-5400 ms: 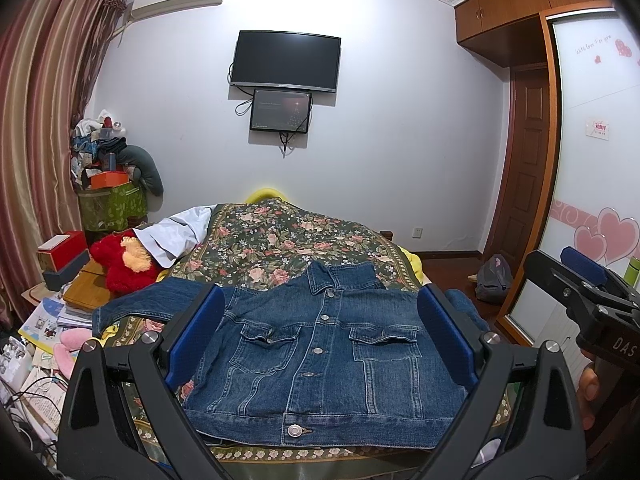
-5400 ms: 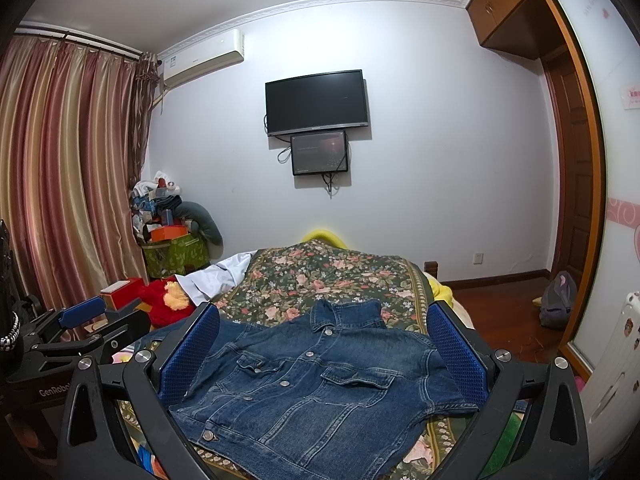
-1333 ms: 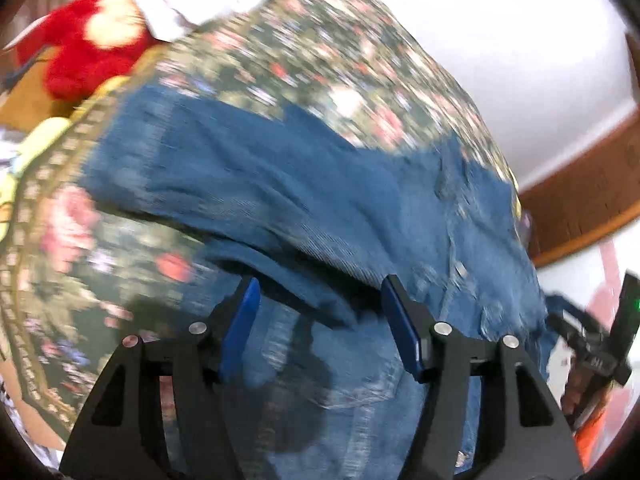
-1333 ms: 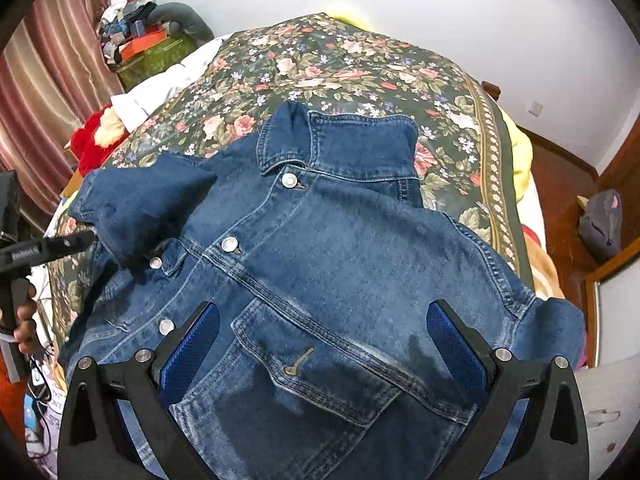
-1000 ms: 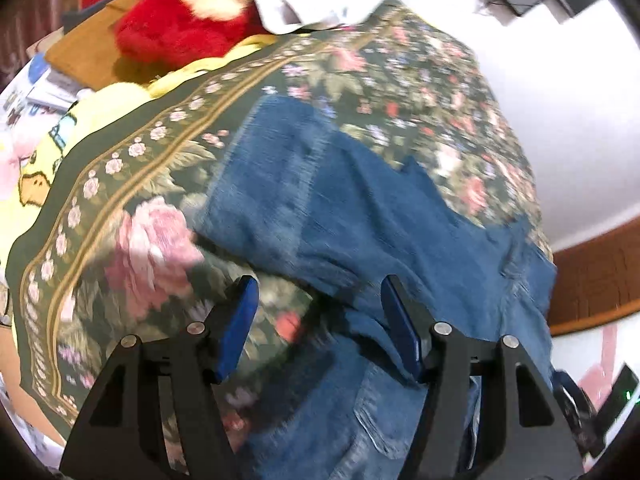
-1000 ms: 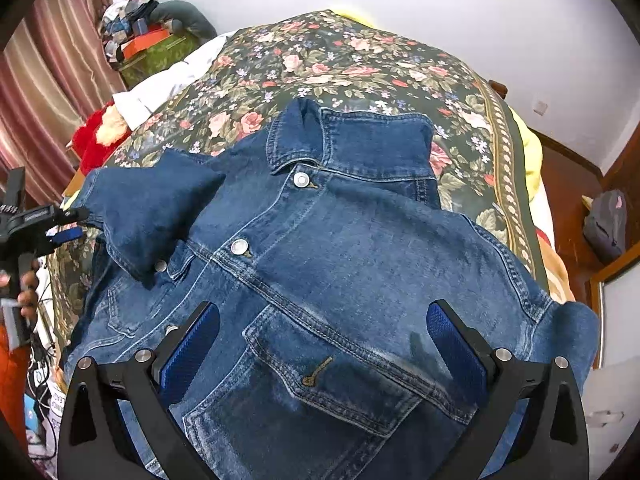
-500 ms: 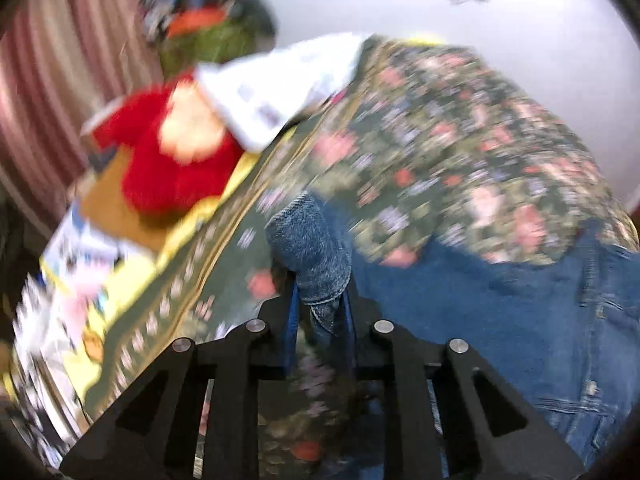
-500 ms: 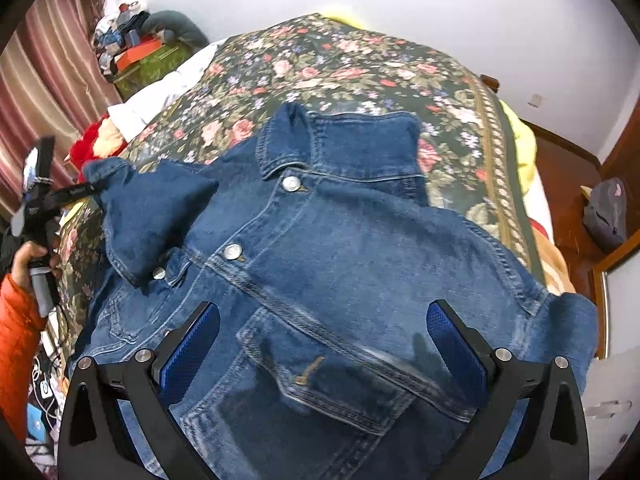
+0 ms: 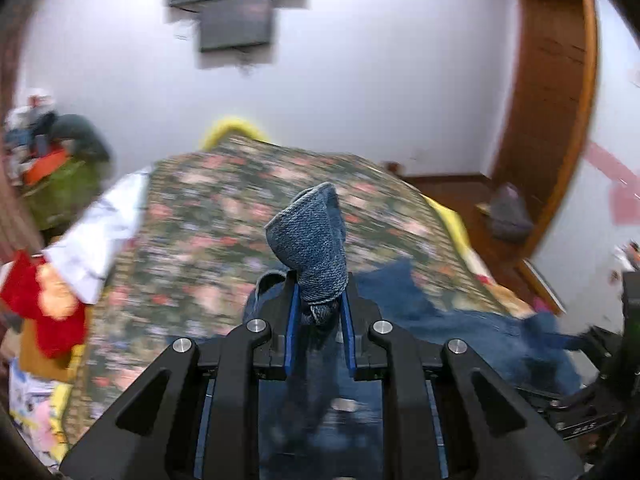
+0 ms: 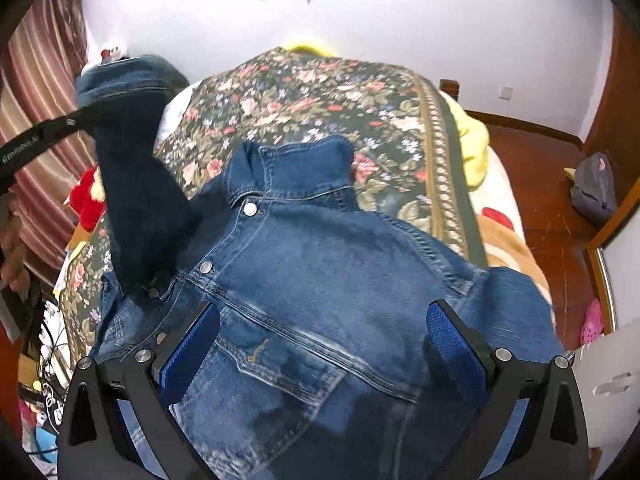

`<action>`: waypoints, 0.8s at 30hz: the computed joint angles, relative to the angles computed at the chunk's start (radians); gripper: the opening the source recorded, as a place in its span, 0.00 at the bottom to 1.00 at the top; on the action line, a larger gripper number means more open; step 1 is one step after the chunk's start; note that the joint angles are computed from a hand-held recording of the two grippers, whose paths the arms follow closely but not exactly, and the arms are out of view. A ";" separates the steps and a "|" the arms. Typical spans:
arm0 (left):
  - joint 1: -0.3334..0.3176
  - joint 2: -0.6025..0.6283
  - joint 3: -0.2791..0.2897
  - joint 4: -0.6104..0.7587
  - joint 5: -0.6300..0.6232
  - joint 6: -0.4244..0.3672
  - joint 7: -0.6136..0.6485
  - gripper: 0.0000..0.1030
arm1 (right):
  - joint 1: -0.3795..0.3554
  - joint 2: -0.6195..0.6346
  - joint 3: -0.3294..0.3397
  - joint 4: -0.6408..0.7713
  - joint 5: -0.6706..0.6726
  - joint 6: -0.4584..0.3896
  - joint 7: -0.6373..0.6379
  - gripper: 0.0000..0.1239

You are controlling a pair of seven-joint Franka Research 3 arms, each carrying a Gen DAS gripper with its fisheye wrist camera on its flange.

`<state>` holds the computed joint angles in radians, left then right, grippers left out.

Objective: Fold large clothes

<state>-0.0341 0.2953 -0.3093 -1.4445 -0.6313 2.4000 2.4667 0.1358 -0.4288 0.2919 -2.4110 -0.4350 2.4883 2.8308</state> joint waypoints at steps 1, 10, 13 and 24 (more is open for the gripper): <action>-0.010 -0.018 -0.009 -0.037 0.007 -0.003 0.017 0.17 | 0.002 -0.017 -0.001 -0.011 0.001 -0.003 0.002 0.83; -0.101 -0.042 0.009 -0.184 0.162 -0.190 -0.041 0.18 | -0.006 -0.178 0.016 -0.119 0.063 -0.057 0.001 0.83; -0.106 -0.063 0.010 -0.216 0.176 -0.192 -0.025 0.19 | -0.017 -0.205 0.023 -0.141 0.085 -0.055 0.001 0.83; -0.029 -0.090 0.062 -0.112 0.003 -0.280 0.100 0.68 | -0.065 -0.120 0.038 -0.080 0.094 0.016 -0.013 0.83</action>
<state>-0.0628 0.2056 -0.2468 -1.5563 -0.6282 2.1197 2.5664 0.0703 -0.5484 0.3297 -2.4915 -0.3407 2.5040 2.8174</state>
